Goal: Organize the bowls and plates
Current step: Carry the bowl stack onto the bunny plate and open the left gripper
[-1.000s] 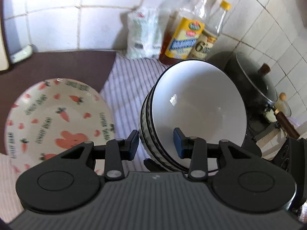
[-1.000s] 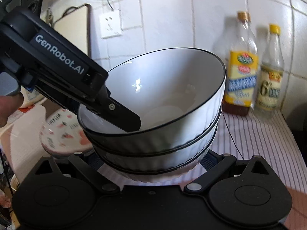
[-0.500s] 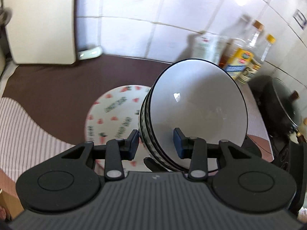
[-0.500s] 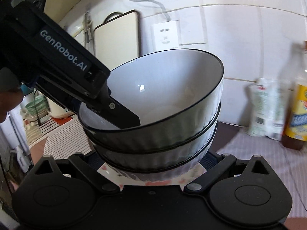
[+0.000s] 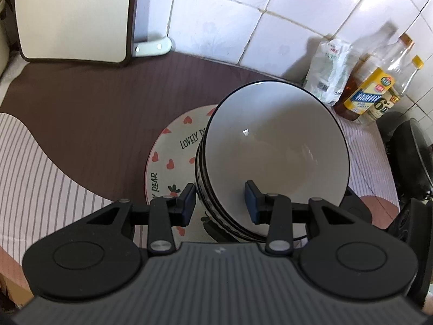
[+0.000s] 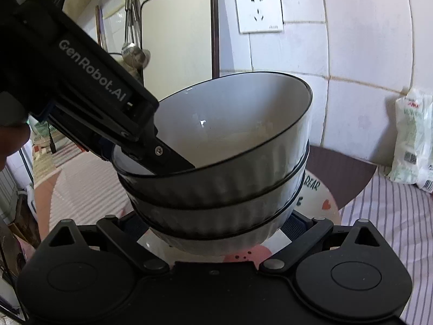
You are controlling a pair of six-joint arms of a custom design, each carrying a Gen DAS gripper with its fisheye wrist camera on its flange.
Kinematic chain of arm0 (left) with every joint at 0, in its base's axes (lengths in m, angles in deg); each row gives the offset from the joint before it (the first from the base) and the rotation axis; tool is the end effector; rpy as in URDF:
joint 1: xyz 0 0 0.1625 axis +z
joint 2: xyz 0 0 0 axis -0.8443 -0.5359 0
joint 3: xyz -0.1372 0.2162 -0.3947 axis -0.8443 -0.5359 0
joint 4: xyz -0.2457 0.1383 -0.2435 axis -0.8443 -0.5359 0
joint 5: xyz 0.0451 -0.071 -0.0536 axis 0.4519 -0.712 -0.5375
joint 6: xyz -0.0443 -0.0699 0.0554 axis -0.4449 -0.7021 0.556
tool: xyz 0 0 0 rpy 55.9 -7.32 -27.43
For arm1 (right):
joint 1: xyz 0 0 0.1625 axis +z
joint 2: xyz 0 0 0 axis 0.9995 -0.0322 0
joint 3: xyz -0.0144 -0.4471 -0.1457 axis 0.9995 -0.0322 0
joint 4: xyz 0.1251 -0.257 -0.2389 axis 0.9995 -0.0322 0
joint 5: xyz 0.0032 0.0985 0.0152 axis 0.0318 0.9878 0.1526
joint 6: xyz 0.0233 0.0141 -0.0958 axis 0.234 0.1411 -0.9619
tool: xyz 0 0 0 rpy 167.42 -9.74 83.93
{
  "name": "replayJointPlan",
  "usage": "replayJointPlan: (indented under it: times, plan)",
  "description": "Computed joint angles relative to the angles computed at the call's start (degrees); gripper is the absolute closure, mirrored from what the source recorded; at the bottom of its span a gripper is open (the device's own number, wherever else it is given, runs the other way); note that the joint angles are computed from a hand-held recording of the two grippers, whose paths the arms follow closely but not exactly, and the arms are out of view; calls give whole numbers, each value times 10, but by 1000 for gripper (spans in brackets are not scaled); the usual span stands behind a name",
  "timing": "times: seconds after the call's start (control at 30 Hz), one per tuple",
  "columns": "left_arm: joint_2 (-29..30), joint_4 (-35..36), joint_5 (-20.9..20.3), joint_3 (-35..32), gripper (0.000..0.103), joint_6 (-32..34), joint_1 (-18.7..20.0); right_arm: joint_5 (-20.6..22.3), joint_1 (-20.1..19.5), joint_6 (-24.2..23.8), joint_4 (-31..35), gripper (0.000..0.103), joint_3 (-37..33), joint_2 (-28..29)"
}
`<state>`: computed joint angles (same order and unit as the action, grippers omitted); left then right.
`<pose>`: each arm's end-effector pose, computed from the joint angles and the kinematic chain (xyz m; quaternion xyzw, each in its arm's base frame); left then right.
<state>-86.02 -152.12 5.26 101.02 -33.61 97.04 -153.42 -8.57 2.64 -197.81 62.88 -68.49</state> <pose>-0.3862 -0.5946 0.0155 -0.1440 0.8765 -0.3641 0.2800 0.0280 -0.7124 0.2437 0.5956 -0.7849 0.1705 0.0134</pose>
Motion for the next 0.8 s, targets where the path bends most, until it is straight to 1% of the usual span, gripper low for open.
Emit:
replayJointPlan:
  times: [0.13,0.2,0.3,0.47,0.6,0.63,0.7,0.8]
  plan:
    - [4,-21,-10,4,66,10,8,-15,0,-10,-22,3,7,6]
    - [5,-25,-9,5,66,12,8,-16,-1,-9,-25,3,7,8]
    - [6,-14,-6,-1,66,8,9,-20,1,7,-13,3,-3,8]
    - [9,12,-1,-14,66,-11,9,-28,4,33,-13,3,-13,16]
    - [8,-3,-2,-7,66,-17,11,-35,6,36,-21,2,-8,16]
    - [7,-8,-4,-6,64,-19,12,-38,7,36,-23,2,-6,15]
    - [8,4,-1,-9,61,-25,12,-40,7,35,-47,2,14,5]
    - [13,54,7,-30,61,-31,9,-25,-4,21,-72,0,48,-20]
